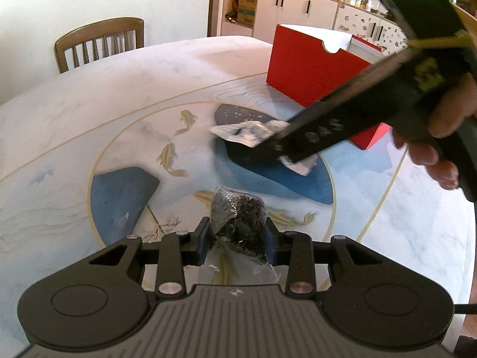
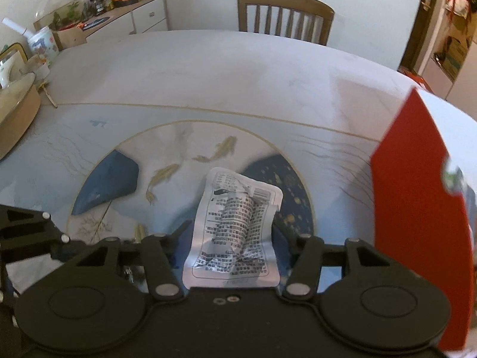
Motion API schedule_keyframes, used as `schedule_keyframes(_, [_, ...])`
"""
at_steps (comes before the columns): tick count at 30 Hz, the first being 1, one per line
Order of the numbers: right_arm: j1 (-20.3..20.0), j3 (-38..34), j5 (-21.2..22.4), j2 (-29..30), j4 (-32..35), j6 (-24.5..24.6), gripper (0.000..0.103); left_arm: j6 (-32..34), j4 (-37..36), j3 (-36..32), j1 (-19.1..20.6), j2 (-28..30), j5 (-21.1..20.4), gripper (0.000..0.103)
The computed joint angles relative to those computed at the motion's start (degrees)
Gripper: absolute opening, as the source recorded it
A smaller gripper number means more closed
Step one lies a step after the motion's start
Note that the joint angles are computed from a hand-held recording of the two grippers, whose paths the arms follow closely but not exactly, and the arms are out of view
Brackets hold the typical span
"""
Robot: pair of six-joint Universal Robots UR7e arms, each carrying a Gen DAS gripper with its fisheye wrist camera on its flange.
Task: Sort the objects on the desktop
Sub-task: 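Carry the black bag with the left tool into the red box while the right tool carries the sachet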
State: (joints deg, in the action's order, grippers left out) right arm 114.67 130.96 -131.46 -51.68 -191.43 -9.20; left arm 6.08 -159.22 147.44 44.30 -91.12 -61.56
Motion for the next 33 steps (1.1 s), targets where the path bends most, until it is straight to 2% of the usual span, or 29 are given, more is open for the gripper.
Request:
schedule_keyframes(4, [0.69, 2.5, 0.17, -1.83, 0.25, 2.0, 0.055, -3.67, 3.4, 1.09, -1.77, -3.26, 0.68, 0.035])
schedule_keyframes(14, [2.82, 8.01, 1.66, -7.61, 2.2, 9.02, 0.053, -9.85, 10.52, 0.18, -3.52, -6.67, 1.97, 0.035])
schedule_keyframes(19, [4.29, 10.2, 2.07, -10.3, 2.93, 12.27, 0.053, -13.7, 14.85, -0.64, -4.56, -9.13, 1.05, 0.035])
schedule_keyframes(25, [6.58, 11.79, 1.89, -14.65, 4.82, 14.92, 0.053, -17.97, 18.73, -1.62, -8.05, -11.23, 1.12, 0.035])
schedule_keyframes(33, [9.05, 12.75, 0.76, -20.8, 8.14, 17.06, 0.053, -21.37, 20.35, -3.46, -12.63, -10.95, 0.83, 0.035])
